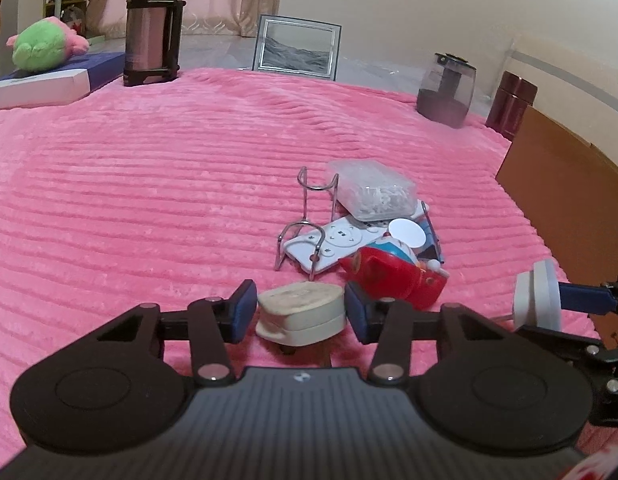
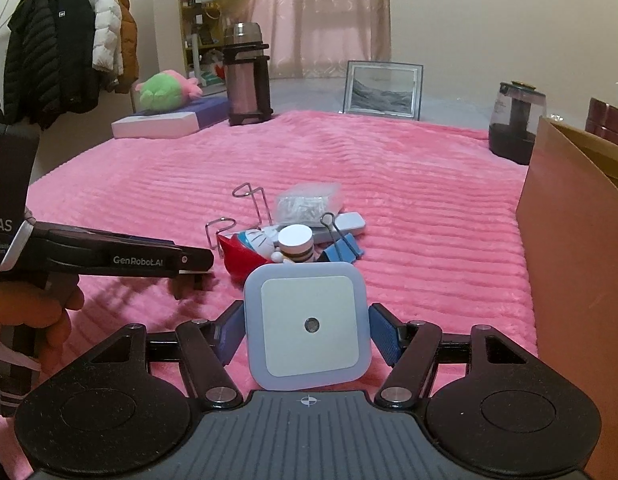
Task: Organize rigid objects
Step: 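Grasp the white night light with the right tool while the left tool grasps the white plug adapter, then carry the night light and plug adapter into the box and open both tools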
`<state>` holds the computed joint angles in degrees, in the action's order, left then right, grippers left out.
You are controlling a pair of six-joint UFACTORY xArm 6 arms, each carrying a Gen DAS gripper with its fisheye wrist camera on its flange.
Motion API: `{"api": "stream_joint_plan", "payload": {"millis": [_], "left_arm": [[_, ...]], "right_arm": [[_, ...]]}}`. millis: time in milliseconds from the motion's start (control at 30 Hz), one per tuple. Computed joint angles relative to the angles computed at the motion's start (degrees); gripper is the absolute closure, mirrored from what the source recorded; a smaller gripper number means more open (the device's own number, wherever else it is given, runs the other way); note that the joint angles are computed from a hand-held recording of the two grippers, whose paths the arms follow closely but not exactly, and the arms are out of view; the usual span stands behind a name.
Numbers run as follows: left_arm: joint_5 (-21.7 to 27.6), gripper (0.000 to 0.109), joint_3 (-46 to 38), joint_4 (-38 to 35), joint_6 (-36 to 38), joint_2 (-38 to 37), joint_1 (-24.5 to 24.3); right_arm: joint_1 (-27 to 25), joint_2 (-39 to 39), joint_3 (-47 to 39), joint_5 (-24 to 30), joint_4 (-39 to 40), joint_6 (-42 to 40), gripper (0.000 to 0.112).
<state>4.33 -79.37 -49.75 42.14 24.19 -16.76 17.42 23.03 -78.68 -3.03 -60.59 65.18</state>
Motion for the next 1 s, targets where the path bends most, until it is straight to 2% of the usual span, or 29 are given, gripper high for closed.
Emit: {"api": "stream_joint_plan", "payload": {"millis": [133, 300, 567, 1000], "left_arm": [[-0.2, 0.066, 0.4, 1.8, -1.6, -0.2, 0.1], [0.0, 0.066, 0.7, 2.0, -2.3, -0.3, 0.1], [0.2, 0.065, 1.3, 4.9, -5.1, -0.2, 0.2], [0.5, 0.068, 4.2, -3.3, 3.3, -4.0, 0.0]], "right_arm": [[-0.1, -0.3, -0.2, 0.0, -3.5, 3.5, 0.050], [-0.1, -0.5, 0.2, 0.0, -2.3, 2.4, 0.050], [-0.1, -1.2, 0.4, 0.4, -5.5, 6.0, 0.050], [0.0, -3.3, 1.3, 1.0, -11.3, 11.9, 0.050]]}}
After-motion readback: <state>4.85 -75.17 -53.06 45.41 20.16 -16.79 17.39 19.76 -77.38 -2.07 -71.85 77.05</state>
